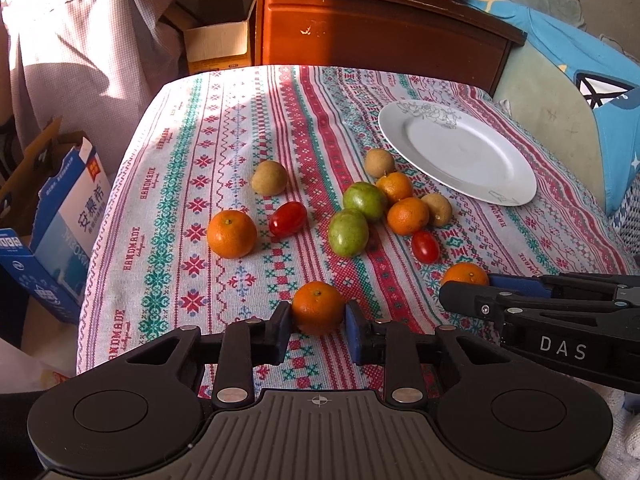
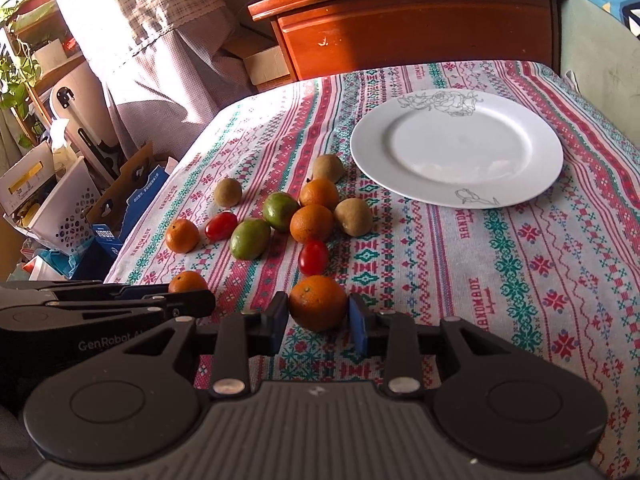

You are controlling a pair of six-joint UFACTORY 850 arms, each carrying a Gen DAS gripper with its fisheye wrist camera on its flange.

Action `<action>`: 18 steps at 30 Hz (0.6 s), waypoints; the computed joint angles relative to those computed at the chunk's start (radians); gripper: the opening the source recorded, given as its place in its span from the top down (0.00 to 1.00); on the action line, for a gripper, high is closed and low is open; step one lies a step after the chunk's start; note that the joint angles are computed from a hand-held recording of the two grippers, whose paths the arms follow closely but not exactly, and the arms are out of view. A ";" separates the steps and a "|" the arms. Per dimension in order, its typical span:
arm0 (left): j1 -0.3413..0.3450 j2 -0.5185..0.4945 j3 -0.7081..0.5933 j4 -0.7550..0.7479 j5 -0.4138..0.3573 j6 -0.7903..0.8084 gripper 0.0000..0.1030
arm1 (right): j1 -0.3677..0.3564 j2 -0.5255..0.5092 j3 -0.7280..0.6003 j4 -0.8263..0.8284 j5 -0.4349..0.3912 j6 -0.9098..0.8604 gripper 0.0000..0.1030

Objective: Organize fruits
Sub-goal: 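Close the right tool on a tangerine while the left tool grasps another tangerine, then carry both tangerines over the white plate and open both tools to release them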

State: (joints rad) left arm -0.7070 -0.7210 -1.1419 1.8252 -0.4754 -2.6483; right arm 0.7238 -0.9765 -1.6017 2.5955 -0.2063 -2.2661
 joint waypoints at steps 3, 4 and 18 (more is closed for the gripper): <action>-0.001 0.013 0.003 0.017 -0.016 -0.018 0.75 | -0.008 0.014 0.007 0.043 -0.017 -0.043 0.69; -0.001 0.016 0.001 0.021 -0.021 -0.013 0.75 | -0.013 0.018 0.002 0.058 -0.017 -0.058 0.69; 0.068 -0.007 -0.137 0.265 0.061 -0.097 0.75 | -0.097 0.002 -0.104 0.167 0.046 -0.132 0.69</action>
State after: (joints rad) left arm -0.6393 -0.7281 -1.2790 2.0906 -0.4147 -2.7451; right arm 0.6264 -0.9745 -1.7055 2.7629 -0.1599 -2.3978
